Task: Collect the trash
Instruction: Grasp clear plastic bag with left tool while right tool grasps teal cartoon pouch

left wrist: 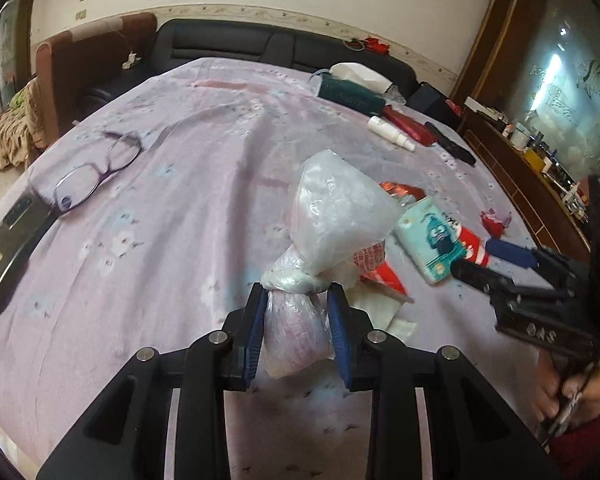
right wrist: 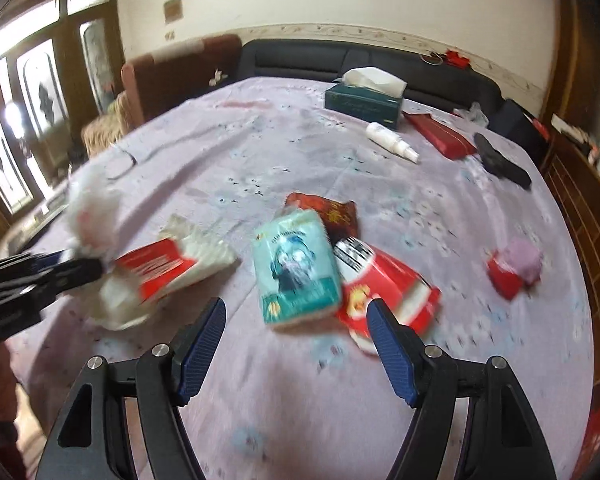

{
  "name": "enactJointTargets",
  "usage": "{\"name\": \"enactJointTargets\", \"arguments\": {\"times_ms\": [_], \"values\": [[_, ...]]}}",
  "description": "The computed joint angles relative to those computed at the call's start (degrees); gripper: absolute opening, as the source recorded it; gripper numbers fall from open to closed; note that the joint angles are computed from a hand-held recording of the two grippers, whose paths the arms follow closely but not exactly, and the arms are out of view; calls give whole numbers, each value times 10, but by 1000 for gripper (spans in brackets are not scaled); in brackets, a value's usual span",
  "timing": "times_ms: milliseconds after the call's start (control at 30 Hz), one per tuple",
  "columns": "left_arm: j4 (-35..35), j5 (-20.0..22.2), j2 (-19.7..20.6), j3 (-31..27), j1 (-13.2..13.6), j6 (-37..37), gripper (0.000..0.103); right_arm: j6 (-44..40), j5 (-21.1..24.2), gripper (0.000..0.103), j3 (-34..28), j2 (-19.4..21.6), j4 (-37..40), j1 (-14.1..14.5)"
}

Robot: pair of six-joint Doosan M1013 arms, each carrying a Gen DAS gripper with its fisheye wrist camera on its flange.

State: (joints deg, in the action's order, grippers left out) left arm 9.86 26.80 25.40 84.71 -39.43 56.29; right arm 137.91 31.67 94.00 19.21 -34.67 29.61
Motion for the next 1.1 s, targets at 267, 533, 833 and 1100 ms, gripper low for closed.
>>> {"name": "enactJointTargets", "arguments": {"times_ms": [267, 533, 833, 1100], "values": [[-36, -13, -1, 17, 15, 19, 41, -25, 77, 72, -59, 52, -38, 10], [-18, 0, 11, 0, 9, 25, 41, 16, 38, 38, -29, 31, -18, 5], [51, 29, 25, -17, 0, -39, 30, 144, -50, 38, 54, -35, -87, 16], [305, -38, -20, 46, -33, -293, 30, 372, -62, 38, 122, -73, -269, 26]]}}
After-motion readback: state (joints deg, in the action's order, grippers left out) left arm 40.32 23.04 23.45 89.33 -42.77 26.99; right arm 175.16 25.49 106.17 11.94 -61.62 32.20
